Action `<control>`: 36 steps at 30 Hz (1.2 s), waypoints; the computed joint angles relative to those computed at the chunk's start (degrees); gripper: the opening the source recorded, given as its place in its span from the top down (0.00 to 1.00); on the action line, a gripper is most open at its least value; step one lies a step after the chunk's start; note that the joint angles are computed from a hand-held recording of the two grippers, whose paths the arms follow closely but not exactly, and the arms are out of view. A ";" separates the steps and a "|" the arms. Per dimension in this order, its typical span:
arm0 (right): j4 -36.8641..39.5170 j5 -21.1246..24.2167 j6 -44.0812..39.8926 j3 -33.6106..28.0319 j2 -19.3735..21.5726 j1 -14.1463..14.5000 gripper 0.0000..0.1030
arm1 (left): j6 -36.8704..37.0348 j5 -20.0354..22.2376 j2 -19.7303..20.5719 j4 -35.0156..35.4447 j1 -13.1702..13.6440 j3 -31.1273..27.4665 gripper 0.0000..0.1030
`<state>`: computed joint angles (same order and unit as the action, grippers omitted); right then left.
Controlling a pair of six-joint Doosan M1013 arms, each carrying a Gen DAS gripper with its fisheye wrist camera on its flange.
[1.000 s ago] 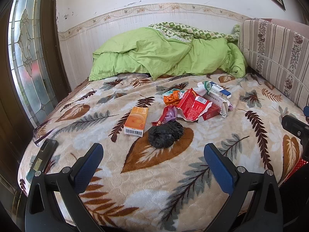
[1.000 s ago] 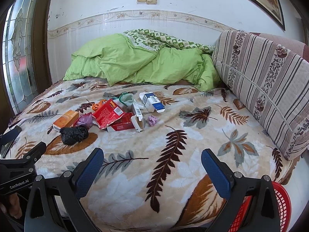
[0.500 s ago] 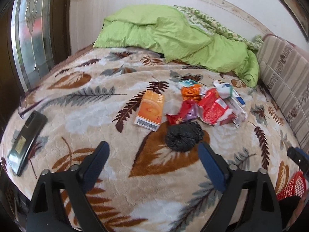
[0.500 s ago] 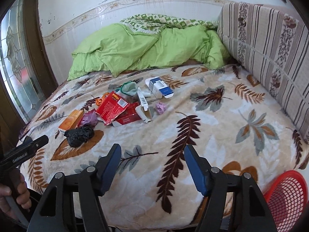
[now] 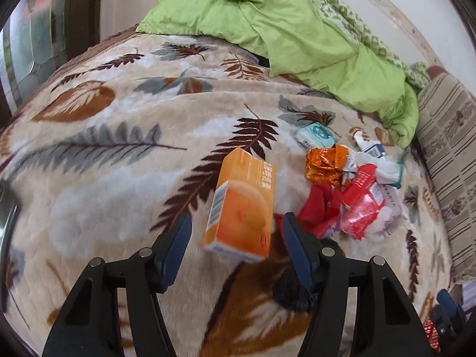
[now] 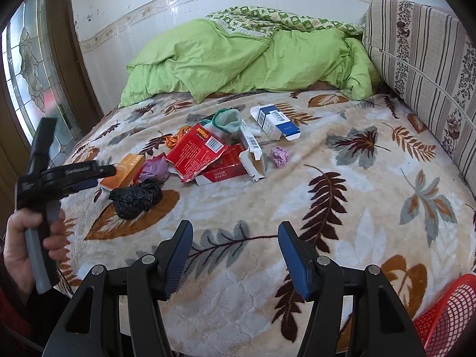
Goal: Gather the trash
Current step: 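Grasp the black plastic bag with the right tool while the left tool grasps the orange box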
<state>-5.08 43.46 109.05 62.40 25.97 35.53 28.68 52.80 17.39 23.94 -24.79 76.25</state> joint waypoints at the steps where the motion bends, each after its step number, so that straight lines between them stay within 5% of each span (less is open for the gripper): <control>1: 0.35 0.00 -0.26 -0.01 0.02 -0.04 0.39 | 2.06 0.97 1.10 -1.43 0.37 -1.35 0.40; 7: 8.04 0.22 -5.62 -0.57 0.57 -0.70 0.39 | 5.06 3.54 4.53 -4.73 1.99 -4.91 0.46; 13: 17.72 3.22 -11.45 -3.27 2.72 -0.98 0.38 | 2.50 4.65 3.88 0.39 1.33 -4.25 0.48; 25: 28.84 17.58 -9.67 -23.95 16.58 -0.11 0.33 | -5.15 2.87 -0.57 8.15 0.81 0.93 0.48; 32: 30.71 21.14 -4.08 -32.97 22.60 -0.05 0.31 | -5.33 2.39 -1.18 8.36 0.90 1.88 0.48; 36: 32.39 18.61 -6.96 -30.82 21.46 -0.07 0.54 | -5.26 1.95 -1.40 8.03 0.87 2.19 0.48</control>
<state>27.31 62.07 102.09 31.58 47.43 35.46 23.42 54.75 15.99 31.97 -23.92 78.44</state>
